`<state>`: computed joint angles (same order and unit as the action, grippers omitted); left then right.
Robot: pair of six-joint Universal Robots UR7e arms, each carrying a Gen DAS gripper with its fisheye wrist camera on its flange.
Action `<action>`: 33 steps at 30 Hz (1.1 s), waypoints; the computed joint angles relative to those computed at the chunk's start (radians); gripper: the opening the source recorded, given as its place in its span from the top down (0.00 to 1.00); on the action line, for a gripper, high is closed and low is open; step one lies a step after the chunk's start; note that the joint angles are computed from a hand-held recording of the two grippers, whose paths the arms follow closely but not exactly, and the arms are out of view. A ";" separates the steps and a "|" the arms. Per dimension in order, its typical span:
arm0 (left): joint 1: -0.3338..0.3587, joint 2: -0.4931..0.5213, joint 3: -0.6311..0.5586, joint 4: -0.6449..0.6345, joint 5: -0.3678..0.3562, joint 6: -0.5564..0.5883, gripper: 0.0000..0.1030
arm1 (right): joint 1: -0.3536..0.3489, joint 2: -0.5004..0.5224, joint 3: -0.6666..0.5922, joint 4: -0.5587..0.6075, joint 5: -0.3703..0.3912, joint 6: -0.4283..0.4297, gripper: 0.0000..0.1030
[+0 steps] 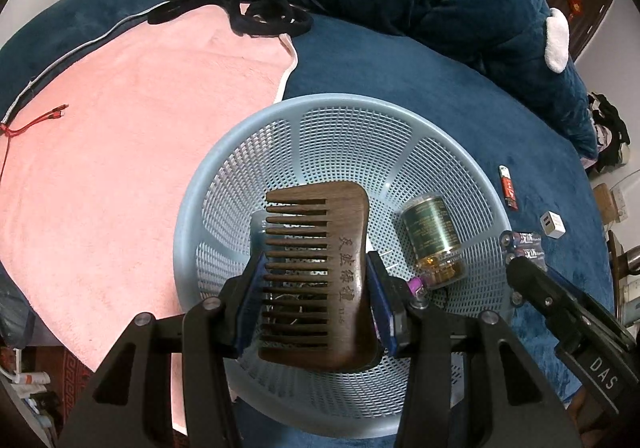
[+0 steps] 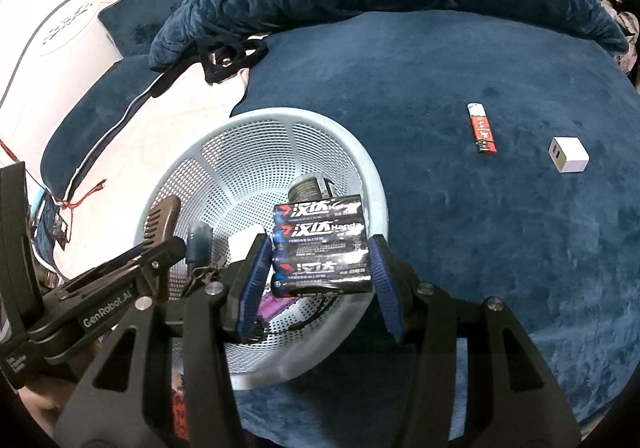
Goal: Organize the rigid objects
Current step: 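Open both tools to drop the comb and batteries into the basket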
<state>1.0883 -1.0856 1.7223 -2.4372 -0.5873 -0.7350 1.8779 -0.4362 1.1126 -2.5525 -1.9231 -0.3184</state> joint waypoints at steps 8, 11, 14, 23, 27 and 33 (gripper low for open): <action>-0.002 0.002 -0.003 0.013 -0.001 -0.007 0.52 | 0.000 -0.002 -0.001 0.017 0.016 0.005 0.51; -0.004 0.006 -0.015 0.056 0.014 -0.035 0.49 | -0.008 -0.009 -0.003 0.042 0.063 0.014 0.50; -0.007 0.002 -0.012 0.058 0.025 -0.056 0.17 | -0.009 -0.012 -0.003 0.038 0.063 0.027 0.46; -0.009 -0.007 -0.021 0.122 0.030 -0.111 0.01 | -0.023 -0.029 0.007 0.013 0.051 0.080 0.01; -0.011 -0.012 -0.018 0.137 0.031 -0.119 0.01 | -0.021 -0.029 0.006 0.018 0.019 0.079 0.00; -0.018 -0.014 -0.013 0.147 0.033 -0.122 0.01 | -0.017 -0.035 0.014 0.016 -0.032 0.049 0.00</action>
